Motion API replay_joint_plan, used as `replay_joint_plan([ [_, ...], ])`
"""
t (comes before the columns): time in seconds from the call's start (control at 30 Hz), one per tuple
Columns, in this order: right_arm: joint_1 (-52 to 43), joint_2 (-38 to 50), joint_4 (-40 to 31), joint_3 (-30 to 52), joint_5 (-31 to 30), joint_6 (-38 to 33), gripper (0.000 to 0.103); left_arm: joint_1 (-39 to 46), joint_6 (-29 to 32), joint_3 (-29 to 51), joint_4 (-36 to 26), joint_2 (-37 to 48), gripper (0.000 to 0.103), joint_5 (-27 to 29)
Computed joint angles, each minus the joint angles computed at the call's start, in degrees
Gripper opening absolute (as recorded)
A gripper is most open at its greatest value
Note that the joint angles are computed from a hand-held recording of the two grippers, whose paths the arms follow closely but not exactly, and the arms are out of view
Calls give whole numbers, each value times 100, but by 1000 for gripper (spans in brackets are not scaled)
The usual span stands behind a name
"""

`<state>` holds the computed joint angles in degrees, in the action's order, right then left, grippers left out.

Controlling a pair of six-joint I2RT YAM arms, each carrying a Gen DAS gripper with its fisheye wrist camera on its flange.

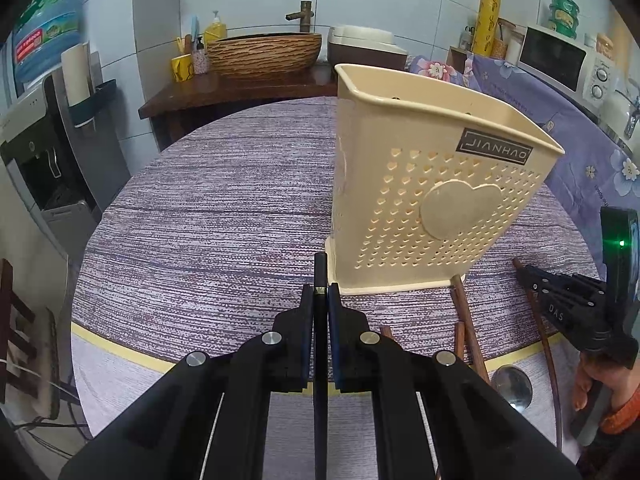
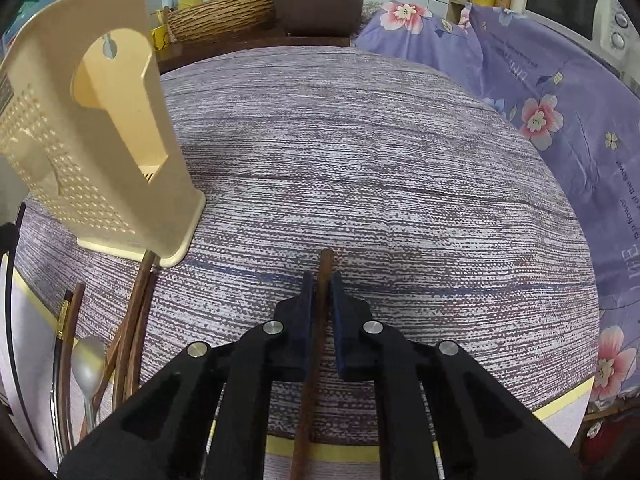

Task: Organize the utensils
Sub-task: 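Lift both chopsticks and carry them over the beige holder with both grippers, then lower both chopsticks into the beige holder and open both grippers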

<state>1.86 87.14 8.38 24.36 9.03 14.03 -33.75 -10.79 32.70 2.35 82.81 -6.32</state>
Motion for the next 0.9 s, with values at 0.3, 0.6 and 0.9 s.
replay_joint_plan([
  [0.3,-690,-1323,-294,-354,-1323,-228,8,48,26,-230,65,-460,9,56],
  [0.6,-1789,-4217,-2291,104,-2616,-993,8,485,153,-397,-538,-2138,9,382],
  [0.9,-2385,-4763,-2926,511,-3139,-1335,8,753,270,-283,-756,-2756,8,451],
])
